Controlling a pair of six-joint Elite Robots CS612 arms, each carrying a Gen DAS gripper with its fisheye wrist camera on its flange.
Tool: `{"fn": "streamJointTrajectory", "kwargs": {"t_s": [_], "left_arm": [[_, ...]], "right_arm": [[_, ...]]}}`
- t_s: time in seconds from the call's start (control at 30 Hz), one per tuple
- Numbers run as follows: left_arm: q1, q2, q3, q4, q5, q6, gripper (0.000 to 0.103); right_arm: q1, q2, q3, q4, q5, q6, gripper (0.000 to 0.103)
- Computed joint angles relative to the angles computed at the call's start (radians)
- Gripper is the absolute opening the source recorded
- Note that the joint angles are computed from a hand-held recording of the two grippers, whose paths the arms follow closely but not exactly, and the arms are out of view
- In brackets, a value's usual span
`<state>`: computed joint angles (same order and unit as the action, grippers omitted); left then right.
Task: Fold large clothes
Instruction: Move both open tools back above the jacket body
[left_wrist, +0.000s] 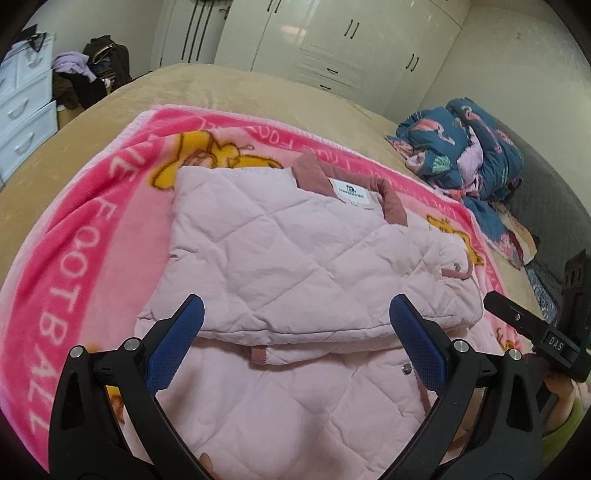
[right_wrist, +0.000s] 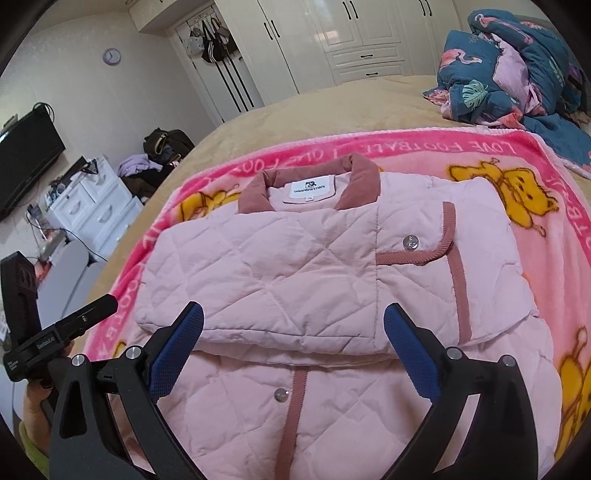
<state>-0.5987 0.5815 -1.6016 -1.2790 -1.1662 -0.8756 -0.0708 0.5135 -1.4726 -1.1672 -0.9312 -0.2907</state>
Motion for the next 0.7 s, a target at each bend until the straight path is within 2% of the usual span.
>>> {"fn": "streamJointTrajectory", "kwargs": {"t_s": [0.43, 0.7], "left_arm": [[-0.02, 0.001, -0.063, 0.014, 0.084, -0.028, 0.094], [-0.03, 0.002, -0.09, 0.02, 0.106, -0.035, 0.094]], "right_arm": [[-0.016, -0.001, -0.043, -0.008, 0.061, 0.021, 0.098], [-0.023, -0.001, -0.067, -0.008, 0.098, 0.026, 0.098]]}}
